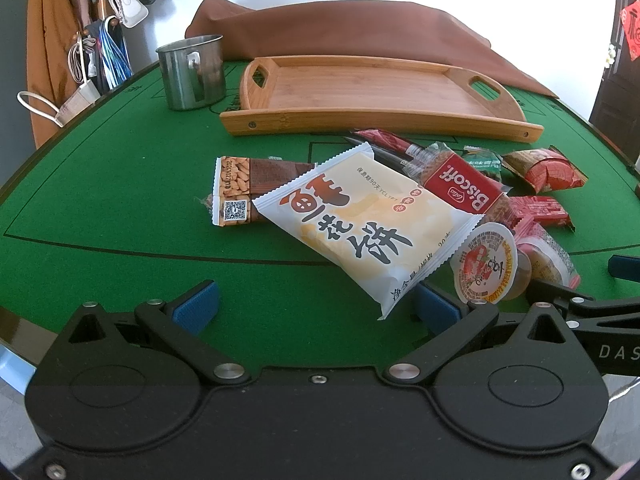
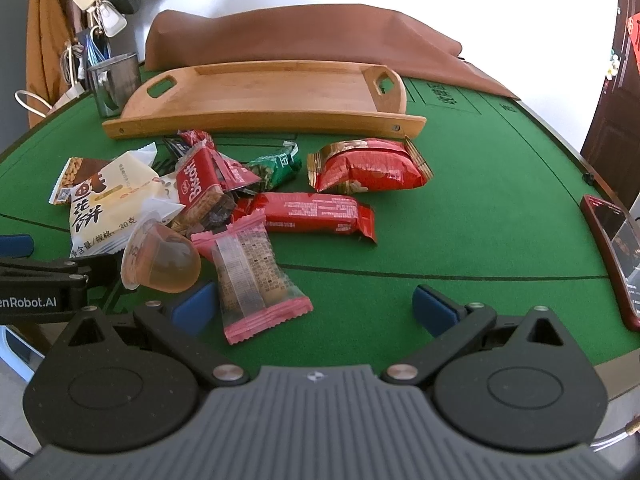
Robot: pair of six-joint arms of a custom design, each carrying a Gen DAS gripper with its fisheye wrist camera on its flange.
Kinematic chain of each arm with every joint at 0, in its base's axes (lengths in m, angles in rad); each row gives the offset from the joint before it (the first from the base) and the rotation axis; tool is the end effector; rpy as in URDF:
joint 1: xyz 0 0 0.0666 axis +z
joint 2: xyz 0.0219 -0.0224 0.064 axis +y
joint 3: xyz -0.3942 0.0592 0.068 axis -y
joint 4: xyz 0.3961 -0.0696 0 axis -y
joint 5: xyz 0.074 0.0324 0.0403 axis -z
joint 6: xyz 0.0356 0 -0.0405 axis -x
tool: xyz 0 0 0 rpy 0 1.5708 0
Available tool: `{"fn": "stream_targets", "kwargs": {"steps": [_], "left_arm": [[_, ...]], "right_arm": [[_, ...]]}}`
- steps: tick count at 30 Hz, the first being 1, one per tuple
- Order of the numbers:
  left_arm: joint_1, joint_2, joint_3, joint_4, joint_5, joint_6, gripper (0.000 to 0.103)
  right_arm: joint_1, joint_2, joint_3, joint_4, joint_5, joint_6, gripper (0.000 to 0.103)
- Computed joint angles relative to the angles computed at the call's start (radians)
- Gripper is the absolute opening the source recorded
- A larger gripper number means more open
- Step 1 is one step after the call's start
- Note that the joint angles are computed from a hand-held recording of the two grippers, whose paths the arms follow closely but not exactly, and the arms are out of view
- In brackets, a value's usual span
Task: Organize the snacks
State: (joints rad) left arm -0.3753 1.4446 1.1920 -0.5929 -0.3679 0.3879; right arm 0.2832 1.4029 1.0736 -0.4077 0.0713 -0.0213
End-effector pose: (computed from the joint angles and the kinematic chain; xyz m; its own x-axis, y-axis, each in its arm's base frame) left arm 0.4644 -0.1696 0.3509 -0.6899 -0.1075 -0.7159 -0.1522 0.9883 -0.0018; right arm 0.4606 0.1310 0.3288 -0.6500 -0.1670 -0.7413 -0.2143 0.9762 -0.0321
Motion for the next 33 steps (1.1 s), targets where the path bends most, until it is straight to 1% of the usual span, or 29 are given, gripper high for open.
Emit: {"fn": "stream_targets", "kwargs": {"steps": [4,7,10,14,17,19,22,25,27,29,31,33], "left_arm": [[-0.002,-0.003,-0.019,0.036,-0.006,-0.007,0.103],[-0.001,-0.003,-0.025,0.049,-0.007,-0.011,0.103],[-0.001,-0.017,-0.038,0.058,-0.009,-0.018,0.103],[-0.004,-0.023,-0.058,0.097,-0.02,-0.027,0.103],[-0.005,-0.017,-0.044,0.081,-0.024,-0.019,0.103],[0.001,-0.01,-0.024,0.052,-0.009,-0.016,0.103],[0.011,-0.007,-0.009,0.035,0.022,-0.011,0.103],[0.028,-0.019,-0.018,0.064,0.065,0.002,0.103],[0.038,-0.025,-0.021,0.085,0.092,0.009,0.103],[0.042,-0.026,-0.021,0.101,0.096,0.002,0.103],[0.042,-0.02,-0.011,0.11,0.086,-0.016,0.103],[0.044,-0.011,0.002,0.106,0.079,-0.03,0.103]], "right_arm": [[0.004,0.008,0.017,-0.025,0.01,-0.008,0.103],[0.001,0.016,0.03,-0.042,-0.001,0.0,0.103],[-0.005,0.016,0.024,-0.028,-0.018,0.017,0.103],[-0.009,0.012,0.007,0.001,-0.028,0.027,0.103],[-0.007,0.014,0.013,-0.008,-0.029,0.028,0.103],[-0.008,0.017,0.018,-0.011,-0.052,0.046,0.103],[0.003,0.012,-0.001,0.029,-0.061,0.067,0.103],[0.008,0.009,-0.015,0.06,-0.08,0.089,0.102],[0.008,0.011,-0.015,0.065,-0.088,0.094,0.102],[0.008,0.013,-0.011,0.066,-0.096,0.094,0.099],[0.01,0.011,-0.011,0.073,-0.093,0.101,0.091],[0.012,0.01,-0.01,0.078,-0.091,0.102,0.086]]}}
